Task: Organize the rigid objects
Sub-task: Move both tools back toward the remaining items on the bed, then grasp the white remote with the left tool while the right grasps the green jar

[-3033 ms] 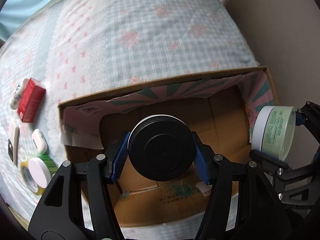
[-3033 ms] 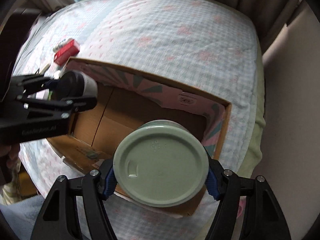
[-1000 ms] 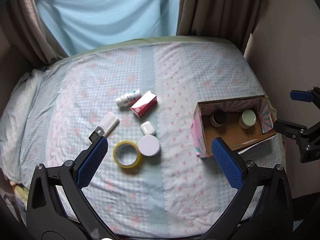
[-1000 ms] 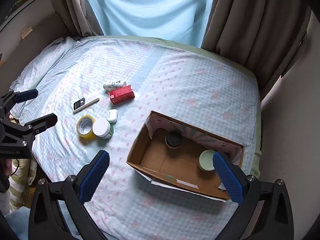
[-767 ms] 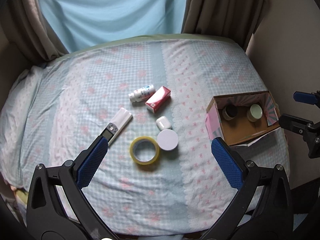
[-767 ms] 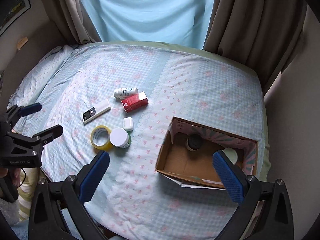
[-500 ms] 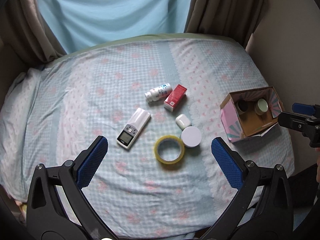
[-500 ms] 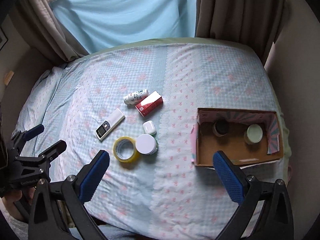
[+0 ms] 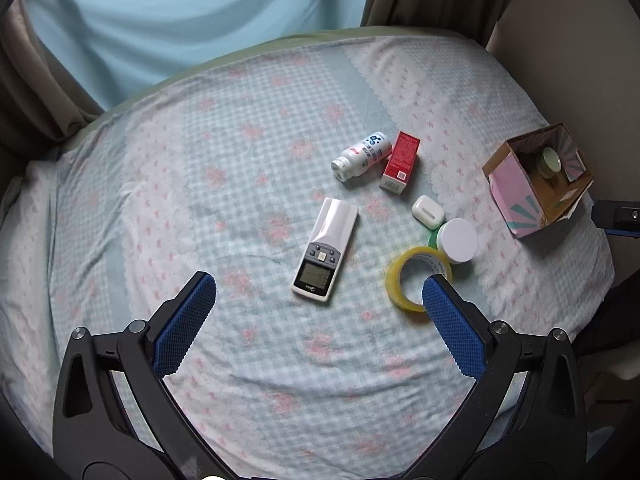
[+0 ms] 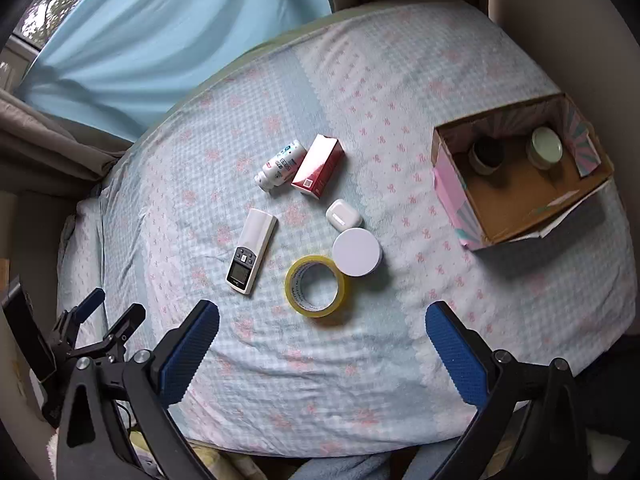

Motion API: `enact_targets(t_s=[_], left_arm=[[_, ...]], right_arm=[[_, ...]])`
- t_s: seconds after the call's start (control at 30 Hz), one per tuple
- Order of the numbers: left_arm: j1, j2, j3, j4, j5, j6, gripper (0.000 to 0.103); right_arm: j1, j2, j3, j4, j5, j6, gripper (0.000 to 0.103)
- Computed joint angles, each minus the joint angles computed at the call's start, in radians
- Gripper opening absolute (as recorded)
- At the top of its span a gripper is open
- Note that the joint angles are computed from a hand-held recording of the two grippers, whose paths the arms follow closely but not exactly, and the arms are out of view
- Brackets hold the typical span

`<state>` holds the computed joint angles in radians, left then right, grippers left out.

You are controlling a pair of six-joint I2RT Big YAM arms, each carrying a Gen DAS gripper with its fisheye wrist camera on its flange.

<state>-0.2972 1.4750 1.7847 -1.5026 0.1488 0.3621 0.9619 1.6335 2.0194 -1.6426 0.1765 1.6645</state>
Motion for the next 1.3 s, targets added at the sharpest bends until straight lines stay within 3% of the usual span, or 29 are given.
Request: enact_targets(t_s=[0.3, 0.53, 0.8, 0.93, 1.03, 1.2, 1.3], left_arm=[[-0.043, 0.141, -0.041, 0.044, -0.02, 0.078, 0.103], [-0.1, 0.273, -0.072, 0.082, -0.09, 0.079, 0.103], [-0.135, 0.399, -0.032, 0.057, -0.148, 0.047, 0.101], [-0.149, 0.442, -0.016, 0.039, -0.157, 0.045, 0.097], [-0.158, 0.464, -0.022, 0.029, -0.16, 0.04, 0.088], [-0.173, 0.463, -0.057, 0.054, -0.172, 0.031, 0.08], [-0.182, 0.469, -0.045, 0.042, -0.169, 0.02, 0.071]], right_arm=[[-0.092, -0.029, -0.216, 0.18, -0.128, 0.108, 0.103], [-0.156, -0.022, -0.366, 0.299, -0.214, 0.196, 0.103], [-0.202, 0.029, -0.458, 0.409, -0.297, 0.227, 0.103], [-0.211, 0.037, -0.515, 0.478, -0.333, 0.265, 0.103], [-0.216, 0.054, -0.53, 0.501, -0.353, 0.285, 0.103], [-0.213, 0.076, -0.547, 0.55, -0.377, 0.338, 0.102], [-0.213, 0.09, -0.548, 0.574, -0.393, 0.349, 0.094]])
